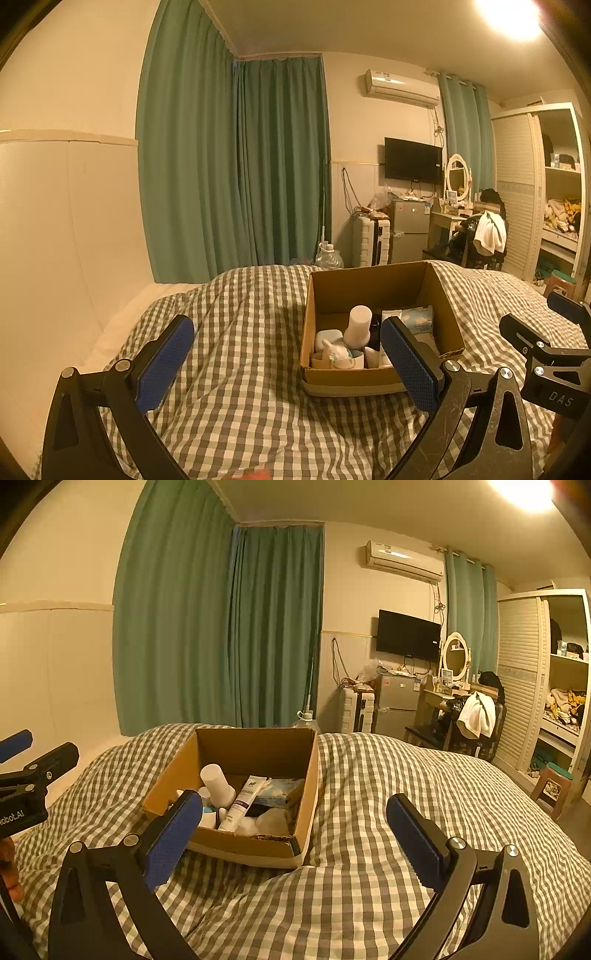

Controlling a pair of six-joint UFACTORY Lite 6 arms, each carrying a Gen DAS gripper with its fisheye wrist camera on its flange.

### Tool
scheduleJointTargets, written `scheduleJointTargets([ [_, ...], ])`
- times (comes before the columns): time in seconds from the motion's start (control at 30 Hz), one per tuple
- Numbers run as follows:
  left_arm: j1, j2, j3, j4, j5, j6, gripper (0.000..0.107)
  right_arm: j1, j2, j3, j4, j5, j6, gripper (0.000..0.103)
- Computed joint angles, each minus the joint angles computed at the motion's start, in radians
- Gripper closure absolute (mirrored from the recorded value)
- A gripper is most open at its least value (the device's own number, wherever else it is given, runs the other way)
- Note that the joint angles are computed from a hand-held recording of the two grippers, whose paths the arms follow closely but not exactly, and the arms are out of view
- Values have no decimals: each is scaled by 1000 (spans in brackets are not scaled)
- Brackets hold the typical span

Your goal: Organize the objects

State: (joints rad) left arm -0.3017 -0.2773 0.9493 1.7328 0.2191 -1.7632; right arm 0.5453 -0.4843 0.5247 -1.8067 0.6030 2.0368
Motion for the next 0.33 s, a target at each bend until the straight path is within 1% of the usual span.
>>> scheduleJointTargets([
  [0.23, 1, 13, 6, -70, -5, 68, 4, -11, -1, -3, 1, -12, -5, 3],
  [0.33, 7, 14, 5, -56, -15, 49, 4, -13, 5, 0, 4, -11, -9, 3],
])
